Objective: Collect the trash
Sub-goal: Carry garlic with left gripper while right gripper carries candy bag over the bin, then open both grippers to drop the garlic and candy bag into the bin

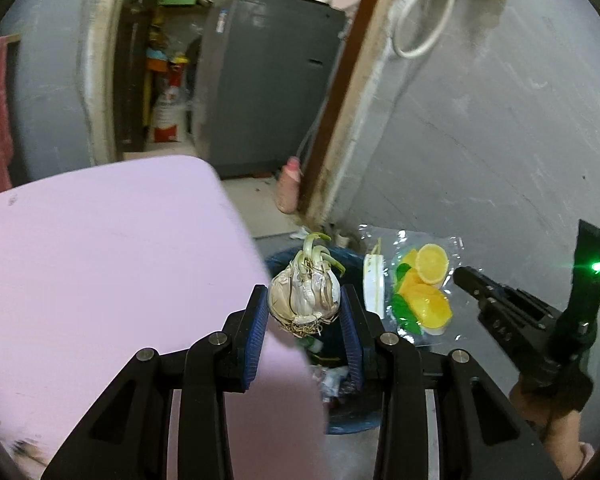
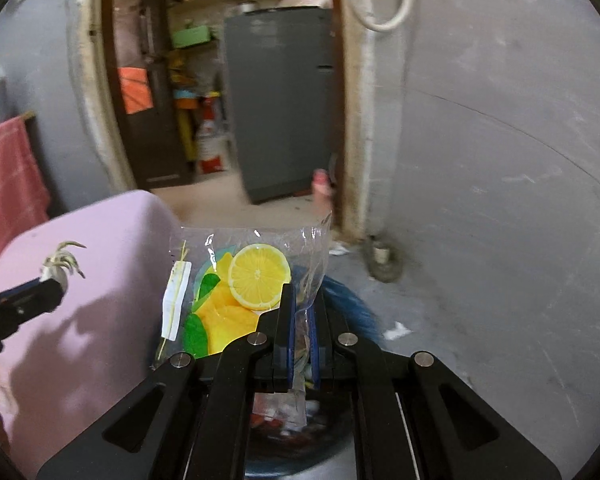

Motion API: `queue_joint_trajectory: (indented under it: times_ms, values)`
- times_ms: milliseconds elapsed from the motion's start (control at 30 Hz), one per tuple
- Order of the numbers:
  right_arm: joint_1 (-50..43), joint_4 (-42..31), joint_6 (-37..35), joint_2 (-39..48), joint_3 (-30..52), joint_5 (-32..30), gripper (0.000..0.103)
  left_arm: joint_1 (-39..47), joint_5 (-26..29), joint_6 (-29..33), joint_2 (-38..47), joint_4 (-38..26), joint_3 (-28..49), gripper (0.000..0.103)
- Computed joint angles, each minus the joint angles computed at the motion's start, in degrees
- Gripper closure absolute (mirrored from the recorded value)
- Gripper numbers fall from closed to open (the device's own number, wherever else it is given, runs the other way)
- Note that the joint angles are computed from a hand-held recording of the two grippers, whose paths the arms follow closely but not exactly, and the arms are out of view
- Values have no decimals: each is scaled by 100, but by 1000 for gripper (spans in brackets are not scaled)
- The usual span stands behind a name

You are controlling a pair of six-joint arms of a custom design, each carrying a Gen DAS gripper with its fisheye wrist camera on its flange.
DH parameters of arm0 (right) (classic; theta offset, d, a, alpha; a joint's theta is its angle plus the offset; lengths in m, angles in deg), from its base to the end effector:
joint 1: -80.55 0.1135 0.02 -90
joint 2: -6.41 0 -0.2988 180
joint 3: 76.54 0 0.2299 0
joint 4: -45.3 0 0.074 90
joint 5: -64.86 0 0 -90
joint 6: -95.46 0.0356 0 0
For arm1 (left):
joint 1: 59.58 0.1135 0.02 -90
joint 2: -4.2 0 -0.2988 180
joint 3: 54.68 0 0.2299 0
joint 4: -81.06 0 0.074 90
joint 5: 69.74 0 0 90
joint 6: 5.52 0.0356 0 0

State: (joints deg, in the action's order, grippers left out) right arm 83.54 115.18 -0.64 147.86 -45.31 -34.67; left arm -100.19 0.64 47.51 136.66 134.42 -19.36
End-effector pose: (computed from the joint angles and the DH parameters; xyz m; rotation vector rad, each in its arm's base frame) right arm 0.2567 0.0193 0.0134 -0.2667 2.2525 0.1604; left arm 0.2133 -0.1672 0.0314 -0.0963 2.2973 -0.3040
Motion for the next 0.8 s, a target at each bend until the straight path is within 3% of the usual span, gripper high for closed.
queue_joint_trajectory:
  times_ms: [133,333,600,700,767,800]
  values:
    - [-286,-29,-199,282,167,62,99,-39,100,0,156,-592,624,72]
    - [-613,-414,-243,198,409,-248,98,-127,118,-30,449,-969,1145,72]
    - [-766,-434,-189,274,540,-725,97,-187,95,-373,639,-825,1071,71]
    - [-719,-522,-107,268,603,-810,95,-176,68,-485,668,-630,949,61]
    - [-721,-486,-45,239,581,-903,89,-182,-4,-540,653,-451,825,57]
    - [-732,-367,-5,240,523,-954,80,-191,-30,-552,648,-339,750,57]
